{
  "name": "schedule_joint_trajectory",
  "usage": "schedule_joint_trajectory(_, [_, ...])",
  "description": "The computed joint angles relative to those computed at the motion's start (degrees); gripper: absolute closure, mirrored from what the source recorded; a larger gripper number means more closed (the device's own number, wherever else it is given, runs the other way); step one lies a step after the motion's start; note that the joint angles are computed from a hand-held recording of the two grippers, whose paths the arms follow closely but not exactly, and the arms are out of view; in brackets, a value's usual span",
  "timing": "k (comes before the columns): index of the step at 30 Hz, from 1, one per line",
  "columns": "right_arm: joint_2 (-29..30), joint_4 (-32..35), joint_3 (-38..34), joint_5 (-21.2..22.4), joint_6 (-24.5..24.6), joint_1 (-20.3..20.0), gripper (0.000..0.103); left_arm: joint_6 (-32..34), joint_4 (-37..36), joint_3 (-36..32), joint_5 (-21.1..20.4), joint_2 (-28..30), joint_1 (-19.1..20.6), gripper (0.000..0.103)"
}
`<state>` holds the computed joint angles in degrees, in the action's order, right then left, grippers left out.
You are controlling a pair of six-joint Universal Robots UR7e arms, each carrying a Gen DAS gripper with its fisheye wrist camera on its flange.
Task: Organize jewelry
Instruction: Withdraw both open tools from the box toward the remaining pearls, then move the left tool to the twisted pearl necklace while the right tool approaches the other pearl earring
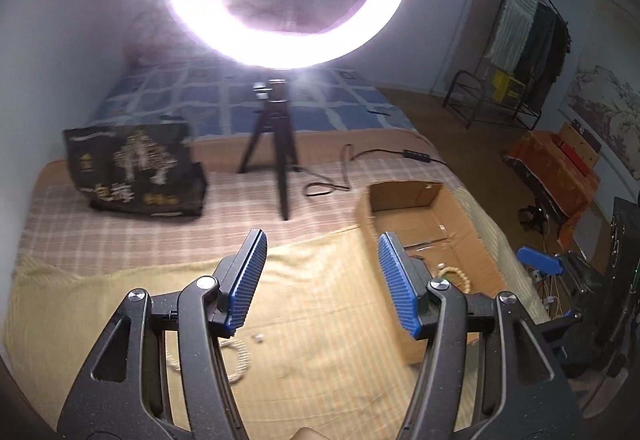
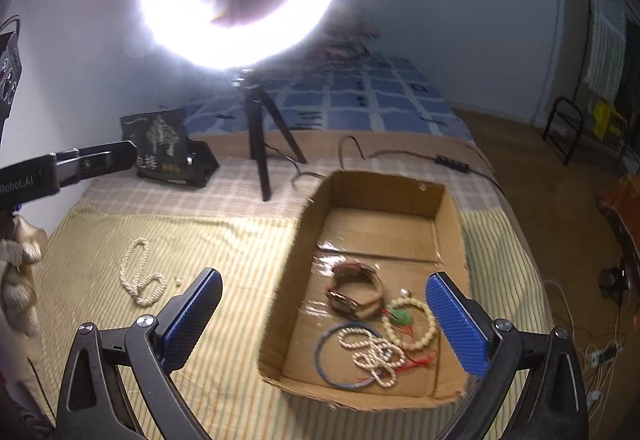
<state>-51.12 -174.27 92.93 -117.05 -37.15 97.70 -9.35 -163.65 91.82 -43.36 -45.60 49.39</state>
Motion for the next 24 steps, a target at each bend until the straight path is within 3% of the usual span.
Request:
schedule_joint_trajectory(5, [1.5,-1.6,0.6,2.2,-2.2,1.1,0.000,-2.0,1.2,4.5,2.0,-5.4,1.2,0.043])
schedule_joint_trajectory(9, [2.8,2.2,-0.5,2.5,-0.5,1.4,0.001,-3.8,1.7,7.9,3.4,-8.8,2.6,0.043])
schedule_joint_trajectory(15, [4.3,10.4,-2.9,3.8,4.5,0.9,0.015,-7.9,2.9,11.8,2.8,-12.1,5.3,0.043])
schedule_joint_trajectory(24, [8.3,17.0,-5.8,5.2,5.2,1.0,0.035,-12.7,6.9,13.2,-0.4,-13.1,9.6,0.043])
